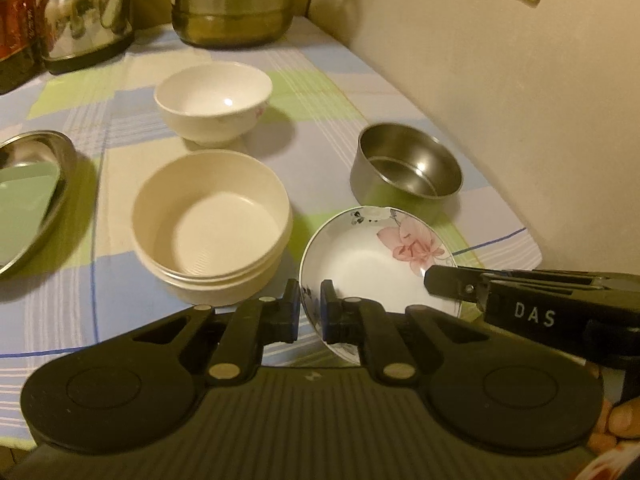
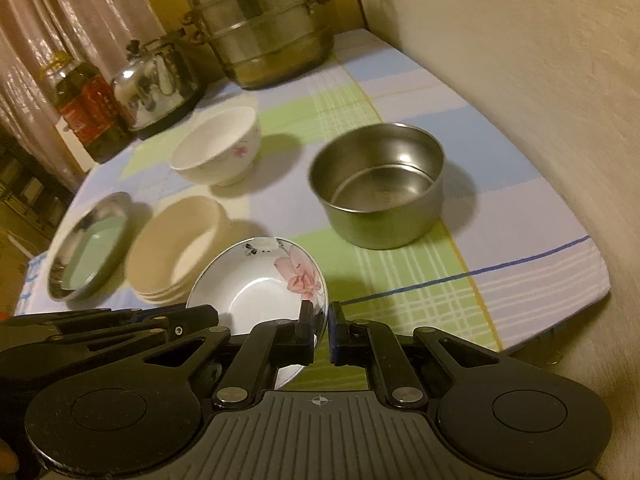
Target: Organize plates and bowls
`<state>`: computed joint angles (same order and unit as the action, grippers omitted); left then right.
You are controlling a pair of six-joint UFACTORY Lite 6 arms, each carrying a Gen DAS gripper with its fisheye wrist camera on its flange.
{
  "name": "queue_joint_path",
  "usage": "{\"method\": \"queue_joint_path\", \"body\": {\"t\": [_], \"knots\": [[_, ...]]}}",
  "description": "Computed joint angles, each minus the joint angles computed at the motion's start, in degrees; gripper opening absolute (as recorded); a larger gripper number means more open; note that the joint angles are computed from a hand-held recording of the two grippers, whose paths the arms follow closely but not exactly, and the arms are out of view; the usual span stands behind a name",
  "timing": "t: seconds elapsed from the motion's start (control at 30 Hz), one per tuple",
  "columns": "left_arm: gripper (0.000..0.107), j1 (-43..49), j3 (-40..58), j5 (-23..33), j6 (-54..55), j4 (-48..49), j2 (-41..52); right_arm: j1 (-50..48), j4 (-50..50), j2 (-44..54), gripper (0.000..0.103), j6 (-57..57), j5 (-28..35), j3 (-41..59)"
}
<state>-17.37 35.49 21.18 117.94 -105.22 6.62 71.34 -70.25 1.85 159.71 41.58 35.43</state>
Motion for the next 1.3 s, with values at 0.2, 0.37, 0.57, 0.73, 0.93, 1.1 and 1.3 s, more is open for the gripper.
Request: {"method": "queue_joint_path", "body": {"t": [0.2,0.37,0.57,0.73,0.93,1.1,1.3], "knots": [[0.009,6.08,-3.29,2.89,-6.11,8.98,-8.04,1.49,3.58,0.03,0.007,-5.72,2.6,5.67],[0.009,13.61,-3.75,6.04,-11.95,17.11,-12.02,0.3,1.82,3.38,0.007,-7.54,1.0,11.2],[0.009,24.63,-2.21,9.55,-14.31,23.6,-12.95,-2.4,-1.25,11.43,0.007,-12.1,-2.91,21.47],[0.009,33.47,1.72,12.03,-14.85,27.17,-9.99,-5.16,-2.04,20.39,0.007,-18.11,-7.31,32.86],[0.009,41.12,8.84,13.9,-14.9,29.4,-3.34,-8.2,1.75,32.0,0.007,-28.16,-11.73,48.46],[0.009,44.81,15.74,14.88,-16.3,31.68,2.96,-10.33,10.09,42.09,0.007,-40.18,-13.17,63.16],[0.009,45.96,27.61,15.67,-20.35,35.29,13.14,-13.13,23.64,55.18,0.007,-57.09,-11.56,83.54]]}}
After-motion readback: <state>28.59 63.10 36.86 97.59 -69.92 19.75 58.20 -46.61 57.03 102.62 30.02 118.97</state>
